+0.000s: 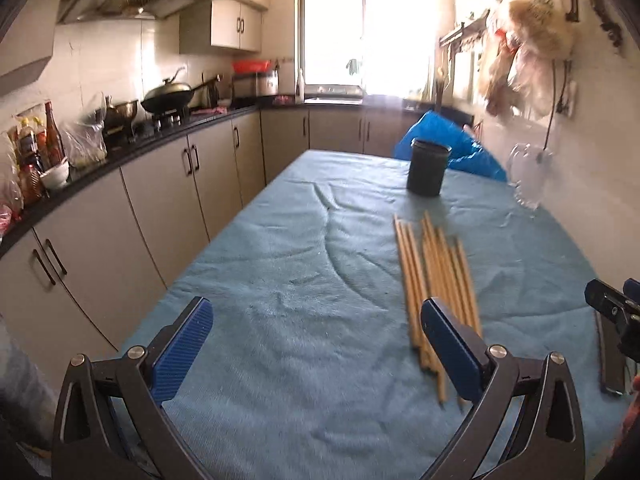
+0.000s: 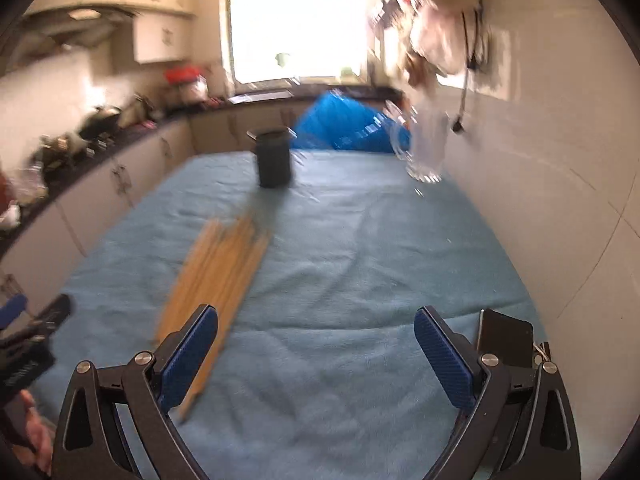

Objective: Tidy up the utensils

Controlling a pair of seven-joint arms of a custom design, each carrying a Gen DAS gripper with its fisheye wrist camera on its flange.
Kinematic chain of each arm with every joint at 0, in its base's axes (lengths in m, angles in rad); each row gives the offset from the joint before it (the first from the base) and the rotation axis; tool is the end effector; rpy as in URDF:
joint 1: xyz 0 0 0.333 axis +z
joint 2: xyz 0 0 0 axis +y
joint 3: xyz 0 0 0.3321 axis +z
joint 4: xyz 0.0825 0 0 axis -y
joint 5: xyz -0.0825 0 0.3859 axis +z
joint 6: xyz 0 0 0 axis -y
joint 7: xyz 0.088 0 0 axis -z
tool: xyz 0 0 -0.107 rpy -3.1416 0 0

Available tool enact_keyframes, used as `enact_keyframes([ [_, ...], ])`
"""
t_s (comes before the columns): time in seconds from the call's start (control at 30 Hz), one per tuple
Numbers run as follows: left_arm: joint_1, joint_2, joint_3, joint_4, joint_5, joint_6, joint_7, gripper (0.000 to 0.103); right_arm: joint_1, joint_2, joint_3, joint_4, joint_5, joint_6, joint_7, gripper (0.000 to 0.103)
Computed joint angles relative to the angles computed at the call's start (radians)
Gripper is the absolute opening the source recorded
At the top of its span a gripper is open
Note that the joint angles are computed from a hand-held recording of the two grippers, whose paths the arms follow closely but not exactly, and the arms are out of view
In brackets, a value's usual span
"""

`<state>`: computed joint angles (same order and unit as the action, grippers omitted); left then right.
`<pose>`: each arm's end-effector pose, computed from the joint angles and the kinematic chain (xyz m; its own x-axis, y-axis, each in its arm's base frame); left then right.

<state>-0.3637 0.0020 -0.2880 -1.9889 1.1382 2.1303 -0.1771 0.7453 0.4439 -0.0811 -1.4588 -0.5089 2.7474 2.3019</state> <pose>0.4867 -0.3209 0.5125 0.4856 -0.8742 0.0061 -0.4707 -0.2673 -0.8408 0.5666 0.4850 0.5398 0.3587 -0.9321 -0.0498 -0.5842 -0.1826 -0.7908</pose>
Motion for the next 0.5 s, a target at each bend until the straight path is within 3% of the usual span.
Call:
enact_keyframes([
  [0.07, -0.002, -0.016, -0.003, -0.018, 0.011, 0.022, -0.019, 0.103, -0.004, -0.047, 0.014, -0.070, -0.041, 0.049, 0.056, 0.095],
  [0.13, -0.004, -0.017, -0.009, -0.021, 0.022, 0.009, -0.032, 0.103, 0.003, -0.049, 0.009, -0.080, -0.004, 0.059, 0.035, 0.082],
  [0.2, -0.010, -0.027, -0.016, -0.033, 0.019, -0.004, -0.038, 0.102, 0.008, -0.069, 0.013, -0.104, -0.001, 0.053, 0.044, 0.076],
  [0.37, -0.034, -0.030, -0.039, -0.041, 0.037, -0.073, -0.056, 0.102, 0.037, -0.125, -0.010, -0.183, -0.089, 0.095, 0.145, 0.076],
  [0.5, -0.049, -0.042, -0.050, -0.052, 0.037, -0.091, -0.062, 0.102, 0.018, -0.156, 0.030, -0.234, -0.110, 0.124, 0.143, 0.073],
])
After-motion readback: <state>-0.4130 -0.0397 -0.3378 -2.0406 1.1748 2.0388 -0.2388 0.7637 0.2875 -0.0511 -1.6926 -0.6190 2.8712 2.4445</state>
